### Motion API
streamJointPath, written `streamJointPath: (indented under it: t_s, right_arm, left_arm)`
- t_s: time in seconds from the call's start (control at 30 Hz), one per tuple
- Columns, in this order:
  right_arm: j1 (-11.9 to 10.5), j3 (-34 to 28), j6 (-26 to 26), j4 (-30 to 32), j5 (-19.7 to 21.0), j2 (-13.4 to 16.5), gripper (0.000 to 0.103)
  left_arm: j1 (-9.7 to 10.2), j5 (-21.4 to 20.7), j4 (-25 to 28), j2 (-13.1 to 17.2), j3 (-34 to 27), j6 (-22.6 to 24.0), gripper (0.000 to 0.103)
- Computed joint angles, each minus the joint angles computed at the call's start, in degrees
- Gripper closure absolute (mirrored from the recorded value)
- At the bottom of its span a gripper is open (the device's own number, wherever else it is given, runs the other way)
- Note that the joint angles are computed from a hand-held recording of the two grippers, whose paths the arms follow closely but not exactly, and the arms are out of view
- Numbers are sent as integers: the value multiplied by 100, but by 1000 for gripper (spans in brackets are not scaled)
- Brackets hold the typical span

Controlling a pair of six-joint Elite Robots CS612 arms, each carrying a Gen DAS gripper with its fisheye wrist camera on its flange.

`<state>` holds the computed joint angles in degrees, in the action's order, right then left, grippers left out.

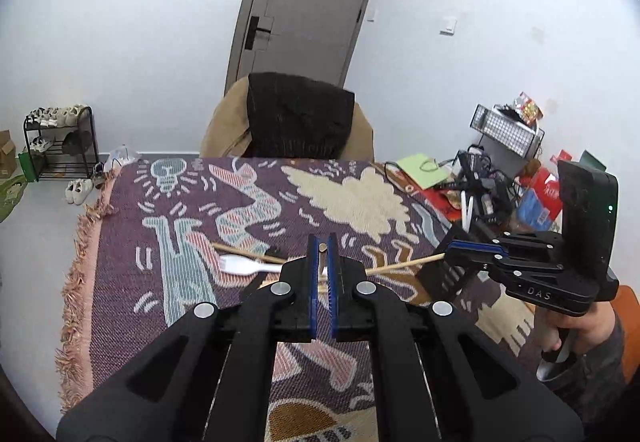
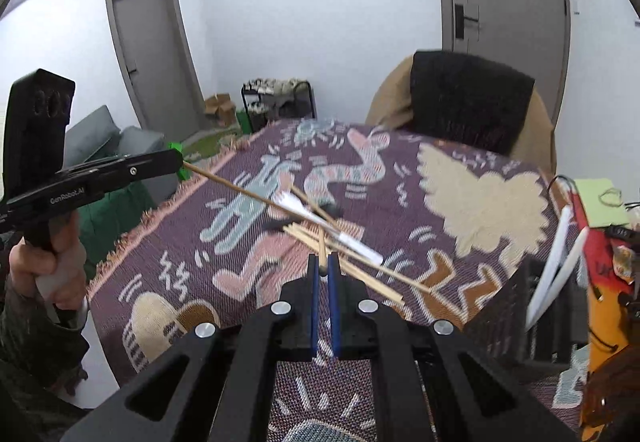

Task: Organize utensils
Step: 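Carry the chopsticks in both tools into the black holder and release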

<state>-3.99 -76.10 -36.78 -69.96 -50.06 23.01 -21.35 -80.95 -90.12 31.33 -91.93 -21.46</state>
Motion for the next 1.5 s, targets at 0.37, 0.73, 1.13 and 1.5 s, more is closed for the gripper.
streamJointPath:
  t_s: [0.37, 0.73, 1.13, 1.5]
  right_arm:
    - [-156, -55, 278, -540, 274, -193, 98]
    - [-358, -158, 461, -897, 18, -481, 98]
    - [-582, -364, 733, -926, -263, -579, 98]
    - [-697, -401, 426, -323, -538, -632, 98]
  left_arm:
    - [-104, -26, -419, -375, 327, 329, 98]
    - [-233, -450, -762, -680, 698, 580, 98]
    - [-337, -1072, -897, -895, 1026, 839, 98]
    - [-404, -1363, -391, -1101, 1400, 1023, 98]
